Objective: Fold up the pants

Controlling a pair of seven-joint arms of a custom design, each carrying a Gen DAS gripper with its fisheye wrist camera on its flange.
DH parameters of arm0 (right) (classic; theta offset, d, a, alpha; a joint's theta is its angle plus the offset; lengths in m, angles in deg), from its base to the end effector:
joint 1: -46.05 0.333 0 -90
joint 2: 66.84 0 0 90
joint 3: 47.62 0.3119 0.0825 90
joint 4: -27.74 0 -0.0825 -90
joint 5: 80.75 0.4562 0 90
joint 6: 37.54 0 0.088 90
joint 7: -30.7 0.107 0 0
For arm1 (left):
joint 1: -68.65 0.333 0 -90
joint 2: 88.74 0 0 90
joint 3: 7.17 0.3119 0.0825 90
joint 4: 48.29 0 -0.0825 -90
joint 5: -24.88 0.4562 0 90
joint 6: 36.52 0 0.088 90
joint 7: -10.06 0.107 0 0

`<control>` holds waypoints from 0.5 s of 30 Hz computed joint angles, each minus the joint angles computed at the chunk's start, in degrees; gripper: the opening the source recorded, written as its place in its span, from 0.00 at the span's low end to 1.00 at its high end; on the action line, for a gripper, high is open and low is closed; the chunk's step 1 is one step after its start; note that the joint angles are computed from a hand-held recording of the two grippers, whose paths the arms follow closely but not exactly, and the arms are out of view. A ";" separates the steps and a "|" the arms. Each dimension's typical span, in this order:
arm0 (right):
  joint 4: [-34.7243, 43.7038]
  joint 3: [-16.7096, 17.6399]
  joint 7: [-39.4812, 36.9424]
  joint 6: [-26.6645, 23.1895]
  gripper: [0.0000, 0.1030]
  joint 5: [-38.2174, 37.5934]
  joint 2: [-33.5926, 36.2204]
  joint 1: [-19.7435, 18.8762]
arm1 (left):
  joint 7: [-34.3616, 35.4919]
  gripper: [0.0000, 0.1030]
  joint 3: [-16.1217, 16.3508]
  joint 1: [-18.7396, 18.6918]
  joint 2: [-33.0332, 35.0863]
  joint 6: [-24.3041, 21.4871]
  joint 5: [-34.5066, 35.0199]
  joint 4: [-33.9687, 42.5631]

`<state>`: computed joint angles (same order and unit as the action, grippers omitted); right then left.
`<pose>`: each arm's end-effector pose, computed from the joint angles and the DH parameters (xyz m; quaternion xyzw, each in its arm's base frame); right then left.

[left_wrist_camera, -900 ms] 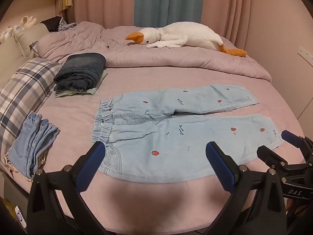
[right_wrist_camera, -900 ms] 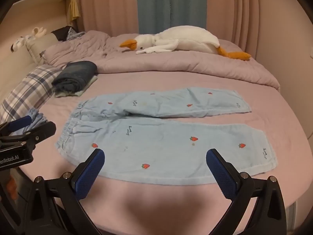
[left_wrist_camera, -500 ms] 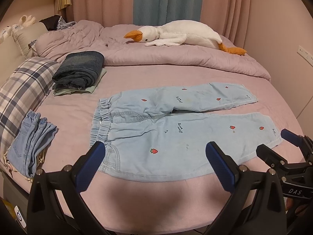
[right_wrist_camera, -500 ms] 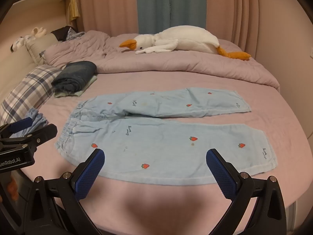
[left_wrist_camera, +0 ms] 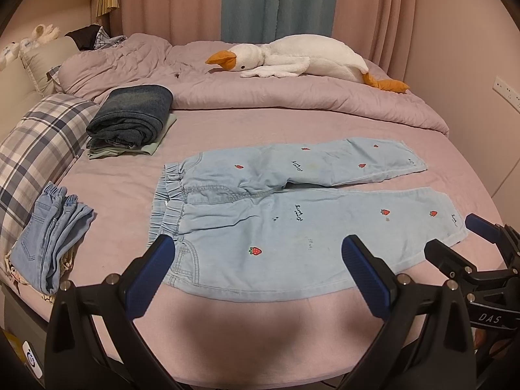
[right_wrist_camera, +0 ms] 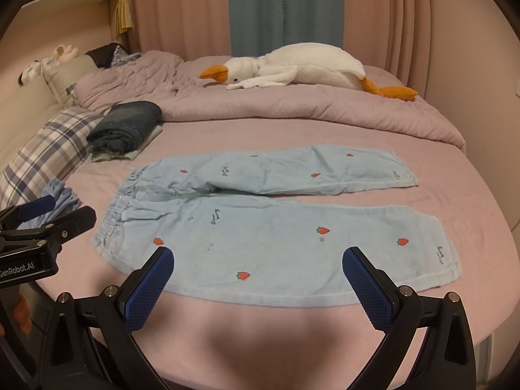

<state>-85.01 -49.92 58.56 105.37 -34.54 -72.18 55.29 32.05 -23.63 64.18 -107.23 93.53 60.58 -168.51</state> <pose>0.6422 0.0733 0.5557 -0.8198 0.3816 -0.1707 0.3914 0.5372 -0.2056 0.5884 -0.7979 0.4632 -0.2156 0.3198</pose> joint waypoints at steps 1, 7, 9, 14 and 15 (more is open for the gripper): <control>-1.02 0.07 -0.34 0.36 1.00 0.28 -0.66 0.09 | 0.08 1.00 0.06 -0.05 -0.04 0.01 -0.18 -0.03; -1.04 -0.10 -0.04 0.23 1.00 0.13 -0.90 0.35 | 0.05 1.00 -0.01 0.01 -0.04 -0.08 0.19 -0.03; -1.00 -0.18 -0.22 0.20 1.00 0.30 -0.83 0.39 | 0.01 1.00 0.02 -0.02 -0.09 0.02 0.08 -0.10; -1.27 -0.22 -1.02 0.88 1.00 1.32 -0.86 0.58 | 0.23 1.00 0.10 -0.02 -0.17 0.13 -0.17 -0.21; -1.41 -0.22 -0.96 0.91 1.00 1.30 -0.99 0.58 | 0.24 1.00 0.08 -0.01 -0.18 0.10 -0.17 -0.22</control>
<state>-86.42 -50.13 57.60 106.28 -33.25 -73.17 55.87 32.30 -23.56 64.16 -107.41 93.63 60.41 -168.73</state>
